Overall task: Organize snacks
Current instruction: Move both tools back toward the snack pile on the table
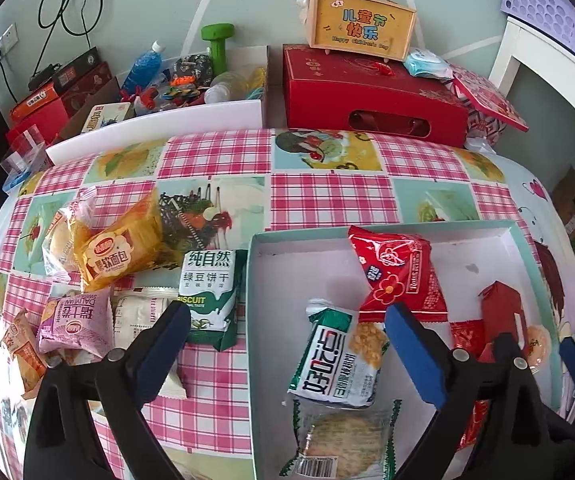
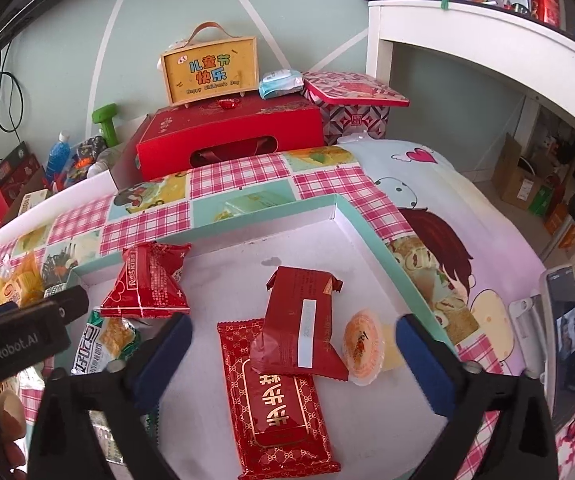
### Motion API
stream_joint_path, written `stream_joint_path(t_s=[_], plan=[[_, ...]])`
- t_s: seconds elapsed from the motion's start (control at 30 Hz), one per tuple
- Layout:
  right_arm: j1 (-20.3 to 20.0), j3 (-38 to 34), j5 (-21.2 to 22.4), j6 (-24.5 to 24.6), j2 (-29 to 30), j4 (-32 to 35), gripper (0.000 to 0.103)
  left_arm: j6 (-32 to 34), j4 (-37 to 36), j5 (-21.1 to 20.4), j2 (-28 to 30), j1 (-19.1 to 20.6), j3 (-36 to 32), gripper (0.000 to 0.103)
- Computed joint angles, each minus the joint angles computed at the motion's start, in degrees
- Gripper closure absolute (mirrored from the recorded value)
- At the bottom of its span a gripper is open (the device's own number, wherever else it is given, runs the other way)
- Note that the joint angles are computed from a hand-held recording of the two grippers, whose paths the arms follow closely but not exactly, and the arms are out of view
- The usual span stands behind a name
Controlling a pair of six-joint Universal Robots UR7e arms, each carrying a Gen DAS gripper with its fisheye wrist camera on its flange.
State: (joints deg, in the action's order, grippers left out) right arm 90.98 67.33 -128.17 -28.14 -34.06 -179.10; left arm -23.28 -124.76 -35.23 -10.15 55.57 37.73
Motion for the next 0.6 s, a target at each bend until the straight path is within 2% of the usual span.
stream_joint_path(t_s=[0.23, 0.43, 0.6], plan=[[-0.09, -0.31, -0.87, 2.8, -0.52, 2.53, 0.0, -0.83, 0.38, 1.02, -0.8, 0.15, 1.44, 0.004], [0.65, -0.39, -2.79, 4.47, -1.0, 5.54, 0.0, -3.71, 6.38, 1.62, -1.94, 0.15, 2.06, 0.004], [1.24, -0.68, -4.89, 5.35, -0.97, 8.81, 0.0, -3.94, 6.04, 1.96, -4.7, 0.27, 6.45, 0.004]])
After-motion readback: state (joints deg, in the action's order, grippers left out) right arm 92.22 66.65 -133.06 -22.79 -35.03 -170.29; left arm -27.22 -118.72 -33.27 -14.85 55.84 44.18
